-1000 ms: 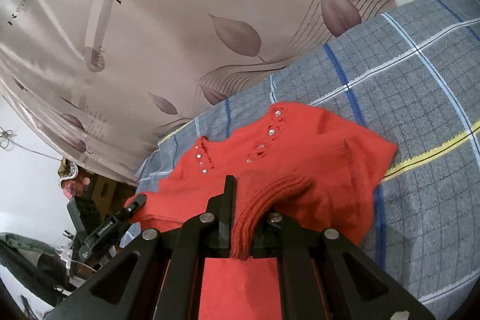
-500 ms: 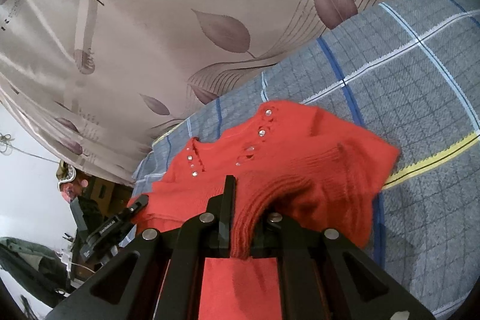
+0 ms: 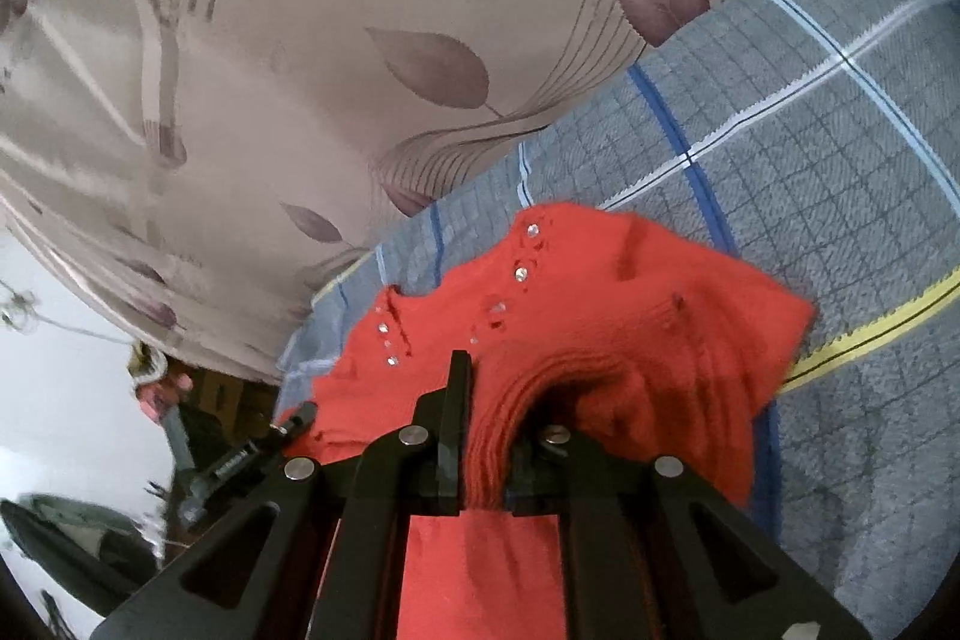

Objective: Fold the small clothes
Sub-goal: 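Lower the hem onto the collar and open both grippers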

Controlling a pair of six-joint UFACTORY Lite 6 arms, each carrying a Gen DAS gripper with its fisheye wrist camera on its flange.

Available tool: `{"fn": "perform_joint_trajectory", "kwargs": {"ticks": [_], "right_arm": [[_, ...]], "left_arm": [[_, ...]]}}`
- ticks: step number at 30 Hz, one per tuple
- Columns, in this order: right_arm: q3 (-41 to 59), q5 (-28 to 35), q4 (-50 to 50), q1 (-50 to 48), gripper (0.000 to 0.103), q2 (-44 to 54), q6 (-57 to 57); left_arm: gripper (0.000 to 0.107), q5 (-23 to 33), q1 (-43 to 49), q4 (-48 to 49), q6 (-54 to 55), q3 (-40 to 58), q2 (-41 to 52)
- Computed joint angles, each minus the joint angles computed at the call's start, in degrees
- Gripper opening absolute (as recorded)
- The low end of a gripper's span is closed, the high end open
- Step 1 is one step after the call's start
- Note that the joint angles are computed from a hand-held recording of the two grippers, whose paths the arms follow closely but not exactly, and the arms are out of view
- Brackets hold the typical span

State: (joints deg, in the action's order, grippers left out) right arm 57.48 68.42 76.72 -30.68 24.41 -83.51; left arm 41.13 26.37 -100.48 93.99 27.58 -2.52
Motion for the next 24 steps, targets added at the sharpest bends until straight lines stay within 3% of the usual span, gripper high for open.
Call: {"fn": "perform_joint_trajectory", "kwargs": {"ticks": [2,4,5,6,11,16,20,24], "right_arm": [[0.6,1.3,0.6,-0.8,0.018,1.0,1.0],[1.5,4.0,2.2,-2.4,0.043,2.8,1.9],[1.8,5.1,2.9,-3.2,0.050,3.4,2.2],[2.1,6.0,3.6,-4.0,0.057,3.9,2.6],[2.3,9.2,3.2,-7.9,0.058,4.4,3.2],[-4.5,12.2,-2.3,-15.8,0.058,-0.4,-1.8],[-15.1,7.6,-8.7,-23.2,0.058,-11.3,-11.2],[-26.0,3.2,-12.0,-32.0,0.058,-24.6,-21.9]], "left_arm": [[0.030,2.3,2.0,0.5,-2.3,0.8,1.2],[0.049,5.9,5.3,-0.7,-3.9,1.0,2.4],[0.060,6.2,6.2,-2.0,-4.1,0.8,2.1],[0.062,6.1,7.1,-3.6,-3.8,0.3,1.5],[0.062,5.8,10.6,-1.5,-5.5,1.1,0.9],[0.062,8.8,18.4,7.5,-4.6,-2.8,-4.6],[0.062,16.3,32.3,20.2,-2.8,-6.0,-7.3],[0.062,20.2,44.4,28.7,4.1,-8.2,-7.4]]}}
